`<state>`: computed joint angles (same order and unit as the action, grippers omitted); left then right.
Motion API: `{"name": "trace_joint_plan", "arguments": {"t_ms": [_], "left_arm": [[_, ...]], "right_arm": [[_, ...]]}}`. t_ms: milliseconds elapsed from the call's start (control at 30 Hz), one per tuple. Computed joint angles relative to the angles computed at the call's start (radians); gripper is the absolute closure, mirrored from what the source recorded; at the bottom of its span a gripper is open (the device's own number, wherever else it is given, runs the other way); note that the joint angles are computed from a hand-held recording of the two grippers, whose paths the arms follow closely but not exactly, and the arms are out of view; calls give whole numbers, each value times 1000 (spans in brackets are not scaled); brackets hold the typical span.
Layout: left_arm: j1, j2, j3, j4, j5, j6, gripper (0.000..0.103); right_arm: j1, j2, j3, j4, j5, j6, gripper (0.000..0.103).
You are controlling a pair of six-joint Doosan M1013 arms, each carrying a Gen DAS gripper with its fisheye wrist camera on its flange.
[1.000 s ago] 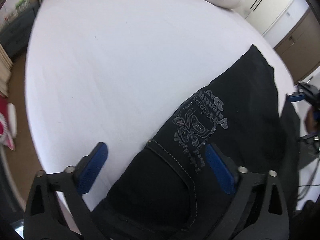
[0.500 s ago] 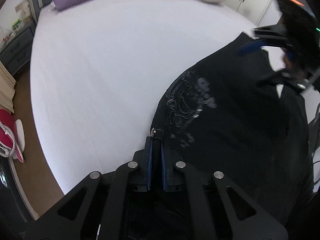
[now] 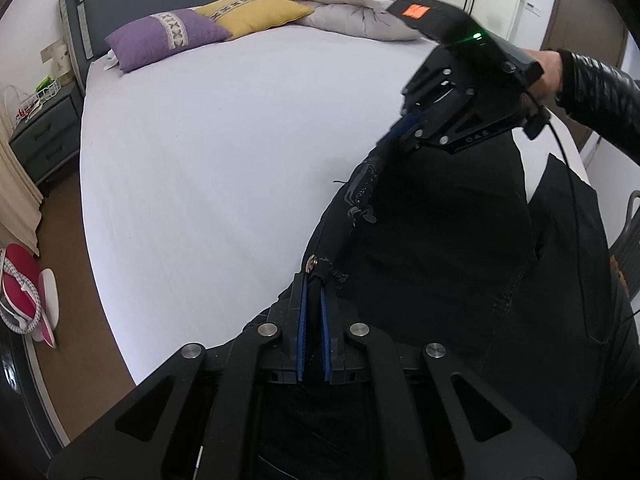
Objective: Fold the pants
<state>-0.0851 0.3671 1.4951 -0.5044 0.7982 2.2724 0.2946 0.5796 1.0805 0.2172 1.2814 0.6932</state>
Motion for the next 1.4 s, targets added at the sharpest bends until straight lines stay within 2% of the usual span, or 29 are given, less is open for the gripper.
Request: {"name": "trace_joint_plan", "arguments": {"t_ms": [100, 200, 267, 533, 667, 833, 1033, 1167, 1233, 1400], "left_arm": [[5, -2, -2, -18, 2, -8, 98], [-11, -57, 57, -30, -21, -28, 99], [-13, -70, 60, -40, -16, -36, 99], [-39, -136, 104, -72, 6, -56, 99], [-57, -180, 143, -60, 7, -79, 99], [-84, -259, 221, -41, 7, -70, 99], [-127, -338, 306, -7, 101, -5, 99], [-140, -370, 343, -11, 154, -6, 99], [-152, -393, 374, -20, 171, -5, 99], [-181, -416, 399, 5, 199, -22, 99]], "right_arm": [[-12, -12, 10, 42, -2, 45, 97], [-20, -30, 27, 88, -22, 104, 98], [-20, -46, 51, 127, -36, 133, 98], [-7, -131, 208, 314, -88, 246, 98], [-10, -204, 306, 348, -134, 236, 98], [3, -314, 429, 281, -186, 136, 98], [54, -451, 587, 56, -256, 81, 98], [90, -531, 659, -63, -251, 47, 98], [92, -568, 689, -105, -229, 9, 98], [179, -600, 723, -256, -234, 53, 98]]}}
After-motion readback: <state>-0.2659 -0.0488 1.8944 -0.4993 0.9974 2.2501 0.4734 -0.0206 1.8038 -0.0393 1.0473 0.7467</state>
